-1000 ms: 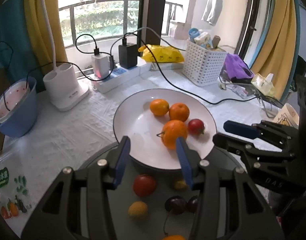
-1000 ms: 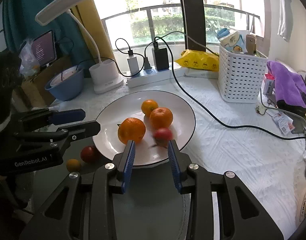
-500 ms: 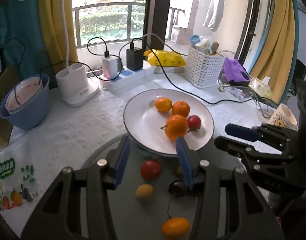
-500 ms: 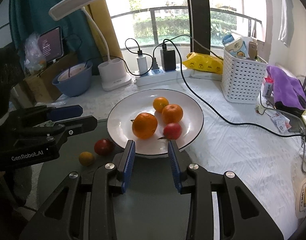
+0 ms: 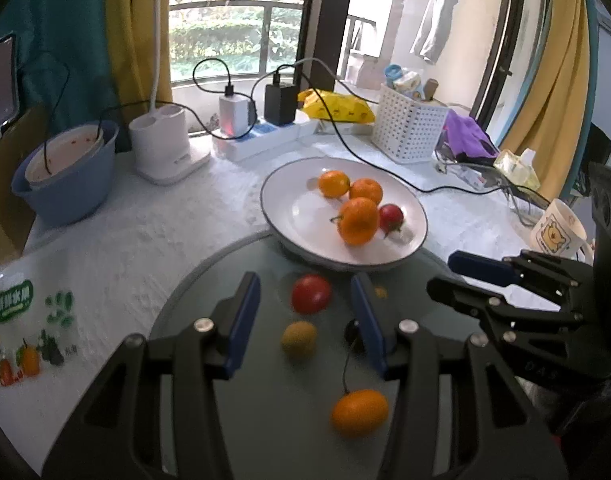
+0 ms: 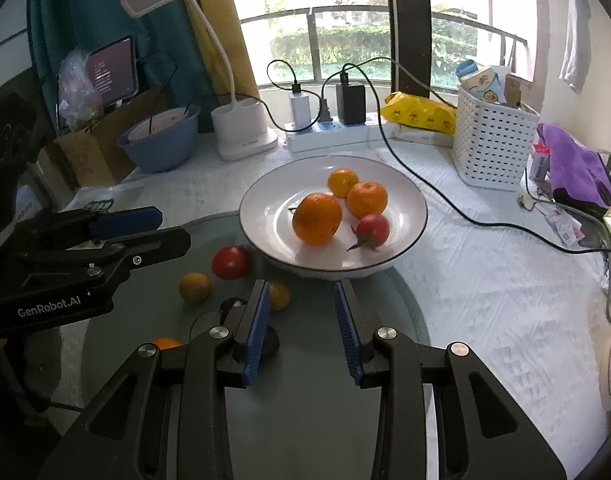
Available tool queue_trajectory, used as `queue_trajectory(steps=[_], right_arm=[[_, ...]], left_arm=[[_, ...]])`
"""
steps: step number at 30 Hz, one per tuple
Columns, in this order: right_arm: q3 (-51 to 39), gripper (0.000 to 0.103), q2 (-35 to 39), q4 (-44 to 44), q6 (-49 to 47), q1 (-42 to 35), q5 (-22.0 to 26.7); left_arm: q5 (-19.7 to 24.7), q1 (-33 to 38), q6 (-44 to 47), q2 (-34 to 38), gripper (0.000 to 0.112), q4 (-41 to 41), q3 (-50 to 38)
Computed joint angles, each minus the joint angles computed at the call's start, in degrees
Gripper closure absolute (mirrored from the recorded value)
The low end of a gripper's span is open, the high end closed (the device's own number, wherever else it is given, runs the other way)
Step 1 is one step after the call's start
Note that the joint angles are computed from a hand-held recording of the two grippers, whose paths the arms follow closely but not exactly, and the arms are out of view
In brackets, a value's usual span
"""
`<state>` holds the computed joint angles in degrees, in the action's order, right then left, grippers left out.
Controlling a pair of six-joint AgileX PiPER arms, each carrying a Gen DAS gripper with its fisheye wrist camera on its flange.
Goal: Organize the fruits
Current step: 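Withdraw both tools from the bowl toward the fruit on the tray, then grasp an orange with the left tool while the right tool grasps a dark plum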
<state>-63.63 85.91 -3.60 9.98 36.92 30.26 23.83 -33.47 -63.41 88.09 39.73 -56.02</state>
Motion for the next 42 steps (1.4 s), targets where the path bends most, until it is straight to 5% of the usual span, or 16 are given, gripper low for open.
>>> queue_trajectory(steps=[22,42], right_arm=[[7.31,0.067,-2.3,-5.94,8.82,4.64,-0.34],[4.88,0.067,2.17,2.53,-0.39,2.32,-1.35]], left_arm=[[-2.57,-5.64,-14.16,-4.67,0.063,6.82,10.61],[-7.63,-6.09,-1.58,0.58,0.07,-1.92,9.26]])
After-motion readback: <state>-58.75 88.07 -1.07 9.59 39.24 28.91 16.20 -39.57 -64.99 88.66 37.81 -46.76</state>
